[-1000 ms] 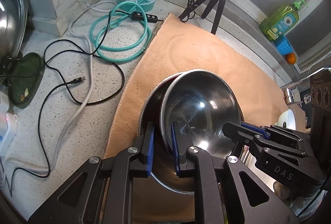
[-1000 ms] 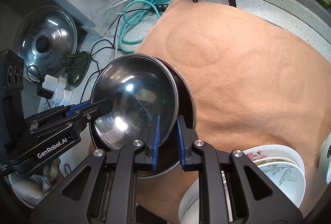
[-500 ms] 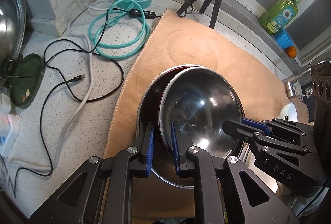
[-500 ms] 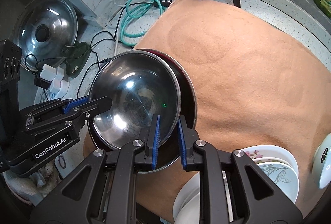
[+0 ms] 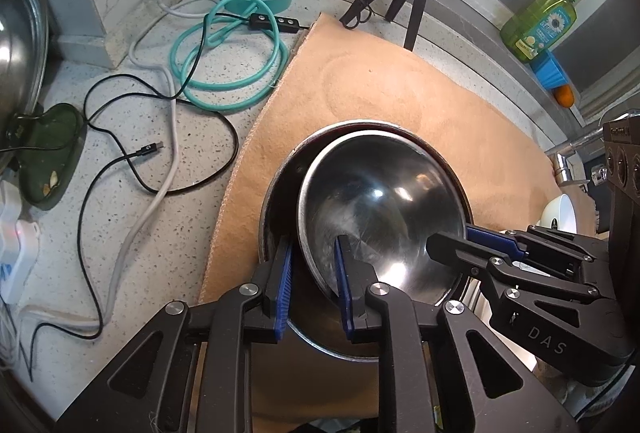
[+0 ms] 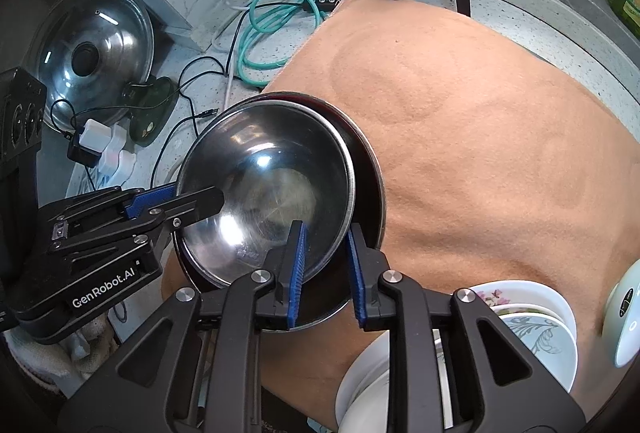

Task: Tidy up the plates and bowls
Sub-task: 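Lower the red-bottomed bowl into the large steel bowl and open the left tool, then move the left tool away from the nested bowls toward the light blue bowl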

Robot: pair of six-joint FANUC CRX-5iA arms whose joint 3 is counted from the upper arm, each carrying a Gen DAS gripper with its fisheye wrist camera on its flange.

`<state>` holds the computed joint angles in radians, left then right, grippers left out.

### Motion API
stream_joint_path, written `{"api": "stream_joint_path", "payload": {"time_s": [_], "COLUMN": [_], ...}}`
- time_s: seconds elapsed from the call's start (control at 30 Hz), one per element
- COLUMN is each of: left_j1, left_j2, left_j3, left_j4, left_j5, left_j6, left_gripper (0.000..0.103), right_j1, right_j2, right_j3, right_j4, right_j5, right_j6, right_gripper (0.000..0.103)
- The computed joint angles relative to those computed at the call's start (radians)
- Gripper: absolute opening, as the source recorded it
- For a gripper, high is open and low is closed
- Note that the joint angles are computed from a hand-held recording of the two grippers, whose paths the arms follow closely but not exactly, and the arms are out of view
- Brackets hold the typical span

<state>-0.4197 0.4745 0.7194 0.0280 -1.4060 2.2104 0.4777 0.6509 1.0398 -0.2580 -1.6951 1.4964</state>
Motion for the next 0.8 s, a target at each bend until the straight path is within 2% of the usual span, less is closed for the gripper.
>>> {"api": "stream_joint_path", "payload": {"time_s": [0.33,0.6,0.8], "left_j1": [-0.008,-0.015,-0.025], "left_j2": [-0.009,-0.028,-0.030], "left_j3": [-0.001,0.016,0.046], "left_j4": [-0.014,-0.040,-0.031], "left_j5": [0.003,0.019,0.058], "left_j6": [0.011,0.015,0.005], "left_gripper": [0.018,0.018,0.018], "right_j1": [0.002,-0.002,-0.025], "right_j2": [-0.009,-0.063,-0.106], "right_j3": [-0.014,-0.081,-0.099], "right_j4": [0.005,0.011,-0.012], "right_j5": [0.011,0.079,0.107], "right_j6": [-0.004,0.010,0.003], "right_gripper": [0.022,0.023,0.032]}}
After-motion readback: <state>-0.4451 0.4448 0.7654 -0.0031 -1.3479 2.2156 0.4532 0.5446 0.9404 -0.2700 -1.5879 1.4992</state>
